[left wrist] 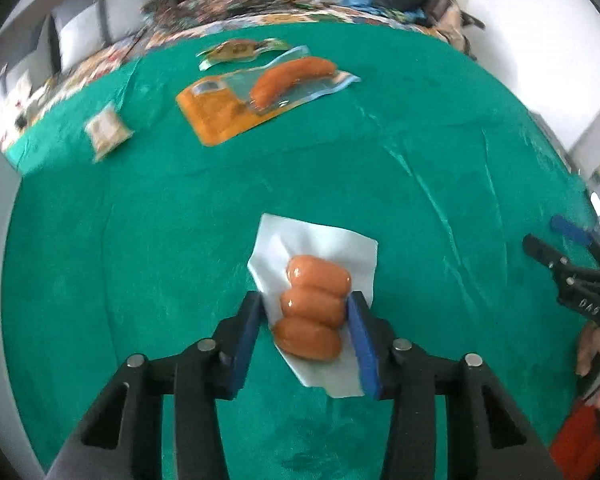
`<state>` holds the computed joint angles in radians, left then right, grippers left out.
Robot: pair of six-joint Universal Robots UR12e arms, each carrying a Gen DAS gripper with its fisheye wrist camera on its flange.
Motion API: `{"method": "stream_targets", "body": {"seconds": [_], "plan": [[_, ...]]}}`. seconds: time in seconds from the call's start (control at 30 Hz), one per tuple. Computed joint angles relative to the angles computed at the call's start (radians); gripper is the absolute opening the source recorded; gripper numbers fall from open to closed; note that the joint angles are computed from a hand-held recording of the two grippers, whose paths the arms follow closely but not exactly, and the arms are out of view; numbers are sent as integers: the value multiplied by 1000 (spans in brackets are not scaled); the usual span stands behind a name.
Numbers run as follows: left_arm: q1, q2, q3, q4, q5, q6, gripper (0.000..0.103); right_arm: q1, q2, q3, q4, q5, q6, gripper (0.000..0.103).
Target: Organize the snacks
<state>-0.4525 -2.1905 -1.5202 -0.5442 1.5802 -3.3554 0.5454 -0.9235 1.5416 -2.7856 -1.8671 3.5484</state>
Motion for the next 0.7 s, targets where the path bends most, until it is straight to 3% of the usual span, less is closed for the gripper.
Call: {"method": "stream_targets", "body": {"seconds": [0.3, 0.47, 0.53, 0.57, 0.6, 0.7], "plan": [[47, 93, -161, 70, 115, -196, 42, 0, 0, 0, 0, 0, 0, 89], [70, 109, -216, 151, 133, -246, 44, 0, 0, 0, 0, 0, 0, 89], [71, 101, -221, 197, 124, -247, 65, 0, 0, 0, 0, 0, 0, 89], [71, 97, -217, 195, 121, -246, 87, 0, 0, 0, 0, 0, 0, 89], [68, 90, -203, 169, 136, -249, 95, 0, 0, 0, 0, 0, 0, 89], [48, 70, -181, 153, 205, -215, 99, 0, 0, -1, 1, -1, 0, 89]]}}
